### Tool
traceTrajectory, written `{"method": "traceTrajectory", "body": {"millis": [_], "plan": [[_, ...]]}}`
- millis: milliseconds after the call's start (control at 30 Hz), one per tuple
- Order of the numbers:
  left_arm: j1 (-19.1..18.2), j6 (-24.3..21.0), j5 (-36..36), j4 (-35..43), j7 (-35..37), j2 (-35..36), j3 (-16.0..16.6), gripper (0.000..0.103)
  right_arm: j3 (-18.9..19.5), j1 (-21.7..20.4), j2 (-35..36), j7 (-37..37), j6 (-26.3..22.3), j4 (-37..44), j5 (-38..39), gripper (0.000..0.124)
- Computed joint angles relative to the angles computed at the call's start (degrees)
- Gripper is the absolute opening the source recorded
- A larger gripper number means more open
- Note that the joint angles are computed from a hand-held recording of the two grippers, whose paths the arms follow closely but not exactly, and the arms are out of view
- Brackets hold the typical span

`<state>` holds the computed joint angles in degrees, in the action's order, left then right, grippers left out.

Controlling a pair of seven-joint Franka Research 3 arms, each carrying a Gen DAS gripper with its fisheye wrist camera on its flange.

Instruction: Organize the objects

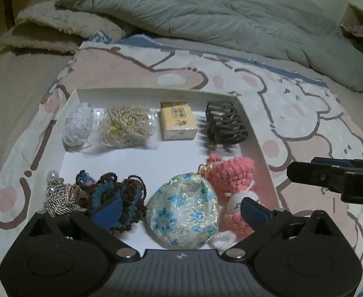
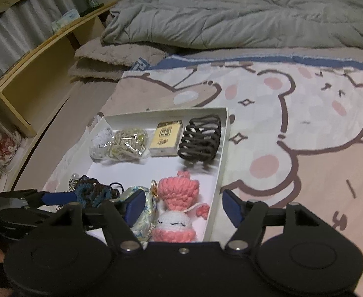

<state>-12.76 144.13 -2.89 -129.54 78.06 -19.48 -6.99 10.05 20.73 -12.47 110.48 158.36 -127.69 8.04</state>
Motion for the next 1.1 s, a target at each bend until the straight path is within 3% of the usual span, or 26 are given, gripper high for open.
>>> {"method": "traceTrajectory", "body": {"millis": [500,600,767,1100], "plan": [[0.67,1.39,4.80,-2.66,-6.49,-7.85,-1.16,0.103,2.35,-3.24,-10.53,-1.04,1.51,-5.78,-5.07,0.097],[2.13,1.08,8.96,-3.70,-9.71,-10.22,-3.06,0.103,3.25,-4.47,-12.91,-0.92,1.60,-7.23,-6.29,0.100],[-0.26,2.84,9.27,-6.52,-9.95,-13.91,-1.44,0.103,3.49,-4.93,-15.96,-1.29,1.12,-9.35,-6.08,0.102],[-0.69,5.39,13.06,-11.06,-13.36,-19.43,-2.84,0.103,6.39,-7.32,-20.00,-0.74,1.04,-12.56,-8.65,0.103]]}}
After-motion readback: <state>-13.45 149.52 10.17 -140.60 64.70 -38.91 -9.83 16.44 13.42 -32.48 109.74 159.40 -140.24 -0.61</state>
